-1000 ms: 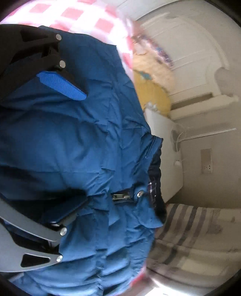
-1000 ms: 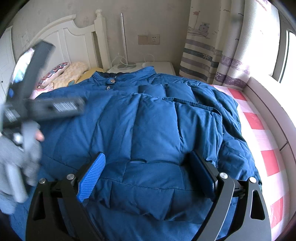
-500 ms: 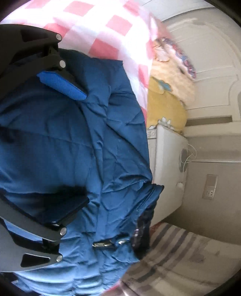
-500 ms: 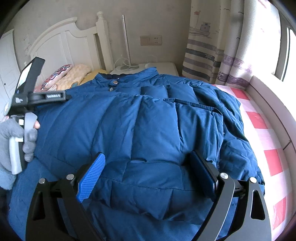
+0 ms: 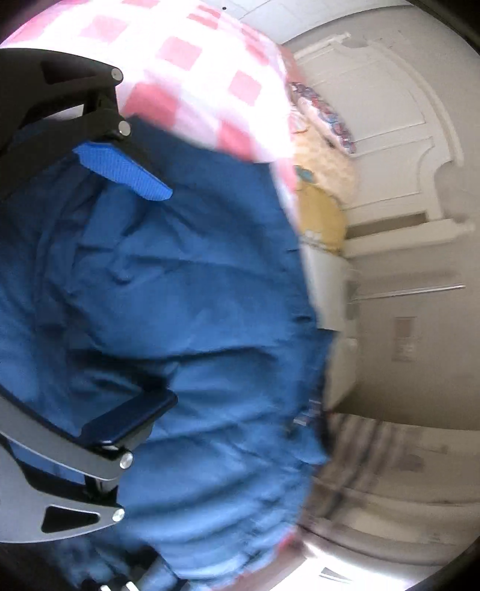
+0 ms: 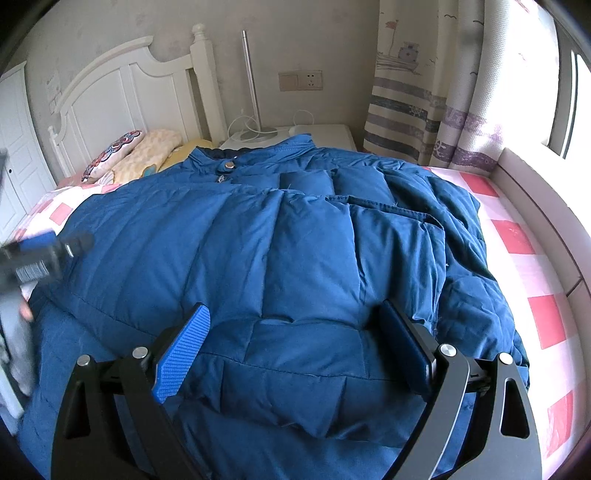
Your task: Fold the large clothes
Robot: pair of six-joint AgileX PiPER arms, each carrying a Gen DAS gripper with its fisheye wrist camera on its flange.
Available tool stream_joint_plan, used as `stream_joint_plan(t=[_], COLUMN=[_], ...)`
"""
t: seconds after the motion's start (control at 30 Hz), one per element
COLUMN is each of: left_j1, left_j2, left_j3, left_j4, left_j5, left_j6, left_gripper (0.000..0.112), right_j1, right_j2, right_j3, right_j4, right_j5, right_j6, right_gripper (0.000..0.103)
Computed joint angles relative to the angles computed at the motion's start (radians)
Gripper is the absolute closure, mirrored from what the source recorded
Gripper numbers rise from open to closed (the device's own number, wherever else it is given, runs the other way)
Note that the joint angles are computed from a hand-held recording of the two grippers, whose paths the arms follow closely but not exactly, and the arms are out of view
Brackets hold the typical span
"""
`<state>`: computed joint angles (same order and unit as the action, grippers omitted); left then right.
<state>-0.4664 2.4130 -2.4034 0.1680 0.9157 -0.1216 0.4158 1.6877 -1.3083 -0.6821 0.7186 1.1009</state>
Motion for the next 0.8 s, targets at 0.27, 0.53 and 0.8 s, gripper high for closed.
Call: stream_joint_plan(t=[0.27, 0.53, 0.8], left_j1=[0.002, 0.004, 0.01], left_j2=[0.011, 0.004, -0.007], left_j3=[0.012, 0.034, 0.049], left_j4=[-0.009, -0.012, -0.025], left_j5=[-0.022, -0.039, -0.049], left_j6=[-0.002, -0.004, 0.006], left_gripper=[0.011, 0.011, 0.011], right_j1=[-0.012, -0.021, -0.127], right_j2=[-0.027, 0.093, 0.277], right_j3=[-0.018, -0.298, -0.456], right_j4=[0.063, 0.009, 0.172], right_j5=[0.014, 0.127, 0.173], right_j6=[-0.058, -0.143, -0.273], right_gripper=[0.013, 0.016, 0.019])
